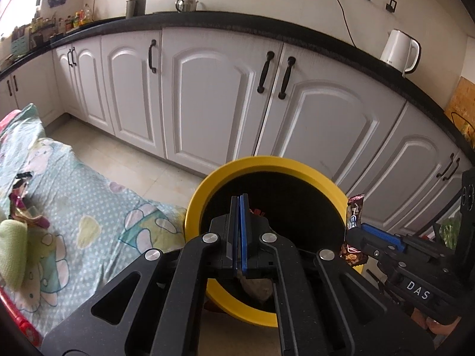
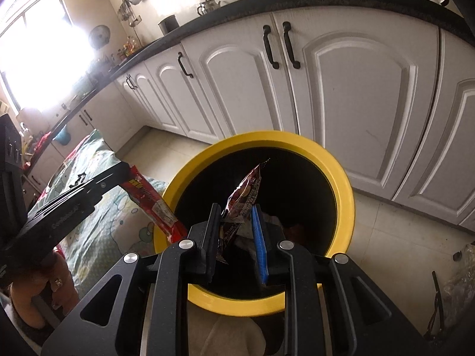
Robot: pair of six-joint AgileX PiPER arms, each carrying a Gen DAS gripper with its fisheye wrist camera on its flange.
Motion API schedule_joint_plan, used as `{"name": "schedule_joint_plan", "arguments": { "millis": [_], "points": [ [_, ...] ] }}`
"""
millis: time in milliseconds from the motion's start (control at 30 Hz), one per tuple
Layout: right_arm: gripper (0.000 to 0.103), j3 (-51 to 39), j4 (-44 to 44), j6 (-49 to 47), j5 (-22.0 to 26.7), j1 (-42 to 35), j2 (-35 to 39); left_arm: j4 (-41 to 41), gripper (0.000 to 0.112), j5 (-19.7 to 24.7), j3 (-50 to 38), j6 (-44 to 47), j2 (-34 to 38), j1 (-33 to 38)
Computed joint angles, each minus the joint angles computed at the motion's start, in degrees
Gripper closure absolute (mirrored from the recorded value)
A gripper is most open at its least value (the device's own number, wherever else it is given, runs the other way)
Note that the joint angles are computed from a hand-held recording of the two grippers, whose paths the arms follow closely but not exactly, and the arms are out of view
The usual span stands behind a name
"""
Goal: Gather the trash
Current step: 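Carry the red wrapper and brown wrapper over the yellow bin with both tools, then open both tools to drop the wrappers into the bin, then move both open tools back to the trash on the sheet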
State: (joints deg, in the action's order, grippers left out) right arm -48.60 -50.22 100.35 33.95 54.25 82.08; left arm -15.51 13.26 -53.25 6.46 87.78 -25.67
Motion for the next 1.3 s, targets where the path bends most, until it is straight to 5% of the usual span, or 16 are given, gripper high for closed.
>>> {"name": "schedule_joint_plan", "arguments": {
  "millis": [467,733,1300],
  "points": [
    [0.080,0.7,3.9,-3.0,-2.2,-2.3,1.4,-17.6,0.112,3.5,-1.2,17.3,4.1,2.1],
    [0.073,0.9,4.5,-2.8,-1.3,-2.8,1.1,-20.1,0.111,5.2,-2.1,19.3,5.1,2.3],
    [0.038,1.1,-0.5,4.6,3.2,-0.5,-1.3,-27.9,0.023,7.6,0.9,23.5,-0.4,7.1]
  ]
}}
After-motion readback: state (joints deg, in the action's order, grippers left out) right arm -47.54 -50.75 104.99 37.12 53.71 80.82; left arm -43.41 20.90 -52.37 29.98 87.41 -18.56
